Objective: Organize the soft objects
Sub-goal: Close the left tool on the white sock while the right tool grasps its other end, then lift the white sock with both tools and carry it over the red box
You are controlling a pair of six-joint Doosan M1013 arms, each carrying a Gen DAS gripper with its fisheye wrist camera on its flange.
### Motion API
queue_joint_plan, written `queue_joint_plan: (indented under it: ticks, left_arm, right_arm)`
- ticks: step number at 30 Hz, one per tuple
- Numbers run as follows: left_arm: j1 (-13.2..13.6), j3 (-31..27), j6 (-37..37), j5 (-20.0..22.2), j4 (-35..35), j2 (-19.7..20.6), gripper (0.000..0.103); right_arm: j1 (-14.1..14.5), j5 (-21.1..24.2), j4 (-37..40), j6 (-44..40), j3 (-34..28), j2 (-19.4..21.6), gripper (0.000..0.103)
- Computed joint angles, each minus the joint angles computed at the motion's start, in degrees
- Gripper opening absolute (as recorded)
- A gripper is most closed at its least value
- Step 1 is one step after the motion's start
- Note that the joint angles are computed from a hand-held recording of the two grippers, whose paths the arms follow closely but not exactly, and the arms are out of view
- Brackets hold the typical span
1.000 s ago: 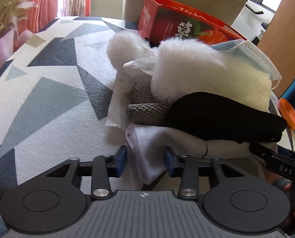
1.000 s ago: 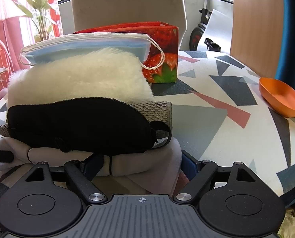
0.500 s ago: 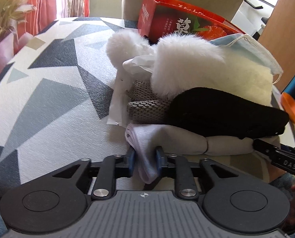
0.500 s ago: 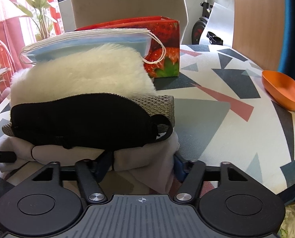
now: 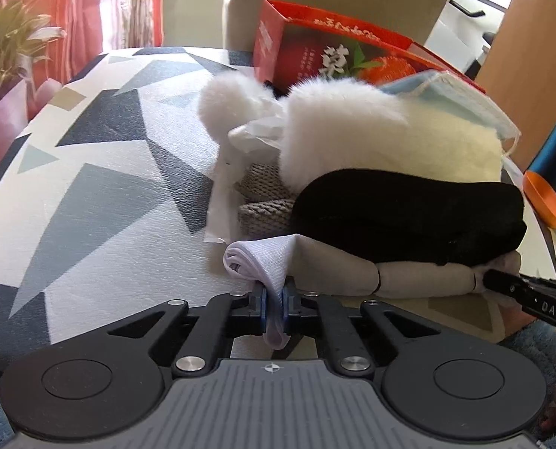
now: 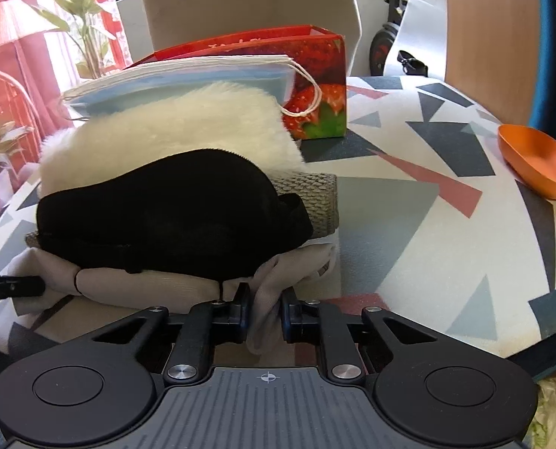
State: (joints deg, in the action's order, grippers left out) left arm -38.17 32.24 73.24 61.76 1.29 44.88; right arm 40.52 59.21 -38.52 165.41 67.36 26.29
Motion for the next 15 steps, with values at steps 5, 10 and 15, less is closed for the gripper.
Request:
queue_joint_plan:
  ticks: [5, 10, 15]
  left_arm:
    - [-0.12, 3.17, -3.61, -3.82, 3.88, -2.11, 0.008]
    - [-0.37, 6.65, -7.01, -8.93, 7.69, -4.2, 0.008]
    - [-0.1, 2.98, -5.2, -3.38, 5.16, -2.28, 0.008]
  right_arm:
    - [0.69, -2.07, -1.25, -1.65, -0.54, -0.46, 0.014]
    - [1.51, -3.03, -4.79, -3.53, -1.64, -0.33, 0.013]
    - [0.9, 0.28, 1.47, -8.34, -4.86, 1.28, 0.014]
